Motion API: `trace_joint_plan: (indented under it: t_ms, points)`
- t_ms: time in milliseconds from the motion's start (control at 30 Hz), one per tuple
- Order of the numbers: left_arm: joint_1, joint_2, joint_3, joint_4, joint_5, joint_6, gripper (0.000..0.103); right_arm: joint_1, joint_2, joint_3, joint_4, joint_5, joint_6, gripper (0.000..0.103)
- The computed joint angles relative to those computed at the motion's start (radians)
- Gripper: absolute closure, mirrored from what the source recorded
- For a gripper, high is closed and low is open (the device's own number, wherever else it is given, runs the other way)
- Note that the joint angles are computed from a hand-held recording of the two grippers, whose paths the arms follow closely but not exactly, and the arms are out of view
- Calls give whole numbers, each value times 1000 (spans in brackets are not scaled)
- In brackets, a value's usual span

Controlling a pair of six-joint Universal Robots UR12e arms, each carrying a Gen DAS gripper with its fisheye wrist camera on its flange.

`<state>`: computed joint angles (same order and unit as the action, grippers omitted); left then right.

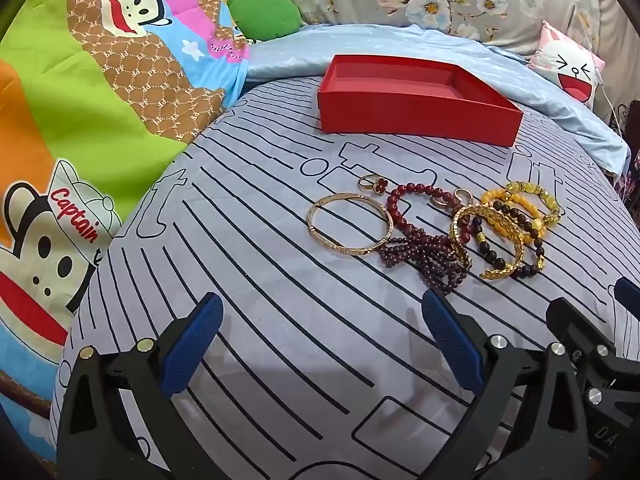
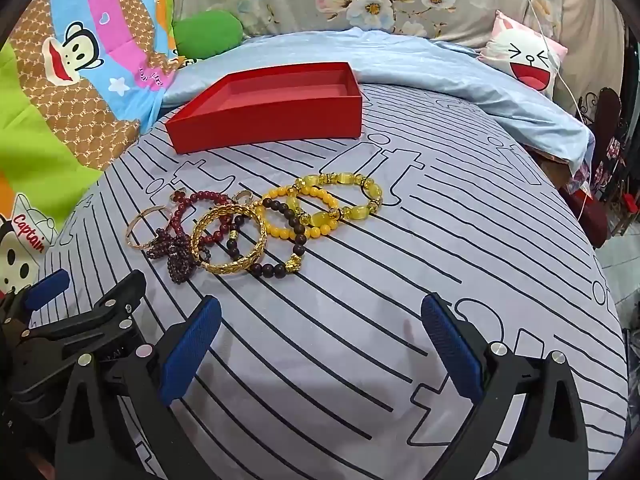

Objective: Organize jewelry

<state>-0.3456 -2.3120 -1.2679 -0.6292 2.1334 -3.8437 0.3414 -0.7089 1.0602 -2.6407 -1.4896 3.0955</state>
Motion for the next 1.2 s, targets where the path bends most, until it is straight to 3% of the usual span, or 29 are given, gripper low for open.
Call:
trace_joint_plan:
  t_ms: [1200]
  points:
    - [-1,4,-1,9,8,8,8,1,-2,2,-16,-7,-4,6]
